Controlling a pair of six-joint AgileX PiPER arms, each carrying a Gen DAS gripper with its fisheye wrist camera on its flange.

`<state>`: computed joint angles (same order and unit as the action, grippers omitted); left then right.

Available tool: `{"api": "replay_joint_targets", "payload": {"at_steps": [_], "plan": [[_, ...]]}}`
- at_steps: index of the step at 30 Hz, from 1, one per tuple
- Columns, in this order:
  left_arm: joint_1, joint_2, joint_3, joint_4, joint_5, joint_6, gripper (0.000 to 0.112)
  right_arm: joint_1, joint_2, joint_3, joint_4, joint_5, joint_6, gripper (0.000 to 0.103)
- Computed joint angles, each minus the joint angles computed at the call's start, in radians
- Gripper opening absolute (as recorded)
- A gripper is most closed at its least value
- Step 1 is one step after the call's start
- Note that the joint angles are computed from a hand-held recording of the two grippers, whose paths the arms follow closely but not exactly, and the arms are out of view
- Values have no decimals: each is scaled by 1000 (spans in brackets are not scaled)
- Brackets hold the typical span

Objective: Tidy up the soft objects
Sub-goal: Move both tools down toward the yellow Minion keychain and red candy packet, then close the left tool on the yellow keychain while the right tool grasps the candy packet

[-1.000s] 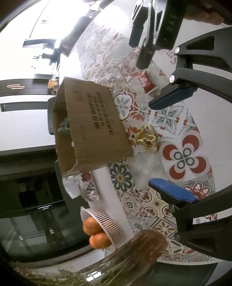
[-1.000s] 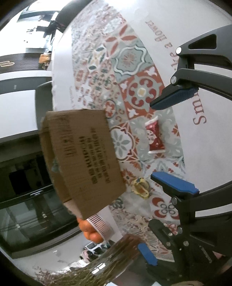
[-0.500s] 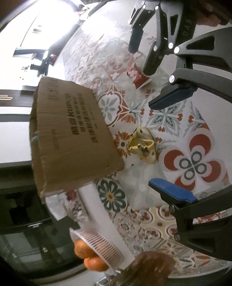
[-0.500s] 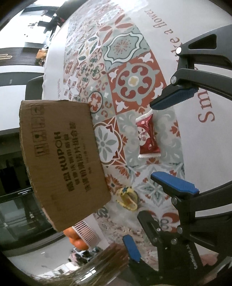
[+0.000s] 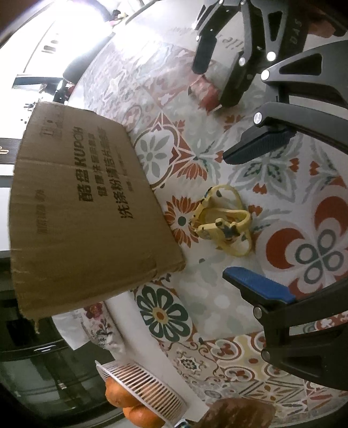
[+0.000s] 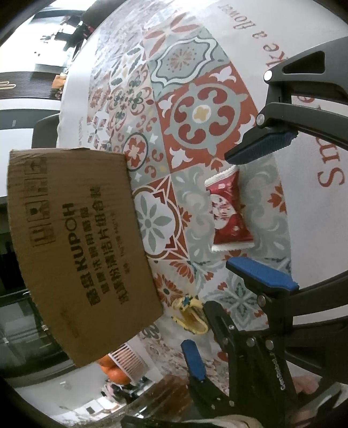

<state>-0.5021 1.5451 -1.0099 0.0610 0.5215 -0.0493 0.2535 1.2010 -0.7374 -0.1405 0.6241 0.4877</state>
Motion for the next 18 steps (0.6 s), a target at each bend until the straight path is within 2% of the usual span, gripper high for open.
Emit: {"api": "replay_joint_targets", "payload": {"at_steps": [8, 11, 14, 18], "plan": [[15, 63, -25, 13, -29, -26, 78, 8, 34, 8, -76, -37, 65, 73], [19, 72, -19, -5, -48, -13, 74, 15, 37, 12, -113, -42, 91, 73], [21, 67, -12, -24, -62, -2, 62, 10, 29, 26, -116, -65, 88, 73], [2, 59, 6, 34, -81, -76, 60, 1, 10, 52, -116, -97, 82, 70]]}}
